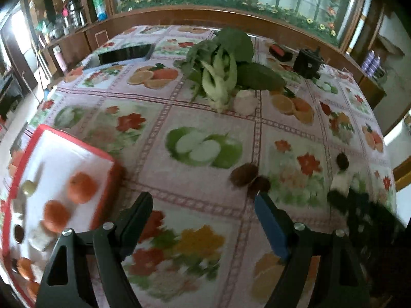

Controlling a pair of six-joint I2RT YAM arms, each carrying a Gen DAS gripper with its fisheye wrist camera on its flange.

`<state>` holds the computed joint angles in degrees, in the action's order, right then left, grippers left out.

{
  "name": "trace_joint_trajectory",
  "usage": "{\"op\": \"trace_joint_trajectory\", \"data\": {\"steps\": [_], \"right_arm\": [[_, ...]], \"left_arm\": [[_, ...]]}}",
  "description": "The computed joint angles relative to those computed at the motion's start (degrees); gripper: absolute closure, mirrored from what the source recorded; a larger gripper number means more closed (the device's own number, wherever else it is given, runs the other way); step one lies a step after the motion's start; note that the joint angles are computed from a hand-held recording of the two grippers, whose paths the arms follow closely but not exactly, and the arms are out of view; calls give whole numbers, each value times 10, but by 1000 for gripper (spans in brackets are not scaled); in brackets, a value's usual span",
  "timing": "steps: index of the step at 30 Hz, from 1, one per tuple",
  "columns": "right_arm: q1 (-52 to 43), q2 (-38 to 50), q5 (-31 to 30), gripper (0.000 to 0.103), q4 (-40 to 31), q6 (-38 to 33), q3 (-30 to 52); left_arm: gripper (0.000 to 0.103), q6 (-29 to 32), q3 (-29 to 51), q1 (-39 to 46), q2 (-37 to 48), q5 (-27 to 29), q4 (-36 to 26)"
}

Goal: Organize fruits
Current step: 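Grasp a white cube with the right gripper while the left gripper grasps a brown date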

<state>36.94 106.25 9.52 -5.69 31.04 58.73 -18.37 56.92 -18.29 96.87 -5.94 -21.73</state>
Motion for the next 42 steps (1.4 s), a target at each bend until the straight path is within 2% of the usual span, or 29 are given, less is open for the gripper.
{"op": "trace_joint_trajectory", "data": {"steps": [5,9,15,17,19,22,25,31,36,42], "right_arm": [[-13,-8,-26,71,28,4,-28],[-18,-13,-37,71,41,0,-39],[-24,-16,-50,71,53,1,-48],[-26,-16,-52,71,56,3,-50],[-26,-17,-54,71,58,4,-52],[-27,-17,-55,71,63,8,-55],[-27,-19,-57,71,66,12,-57],[-29,-20,-57,71,68,11,-60],[-27,-19,-53,71,70,12,-61],[-27,-19,-54,71,70,14,-61]], "left_arm": [[19,-41,23,-12,41,-16,19],[19,-65,26,-8,58,-6,46],[19,-68,22,-7,71,22,79],[21,-60,9,-9,66,22,96],[35,-50,-5,-5,55,48,110],[43,-23,-13,-6,42,91,98],[43,18,-37,-10,17,121,93],[43,61,-67,-1,-14,98,106],[43,60,-65,-2,-8,117,100],[41,71,-46,-39,16,81,106]]}}
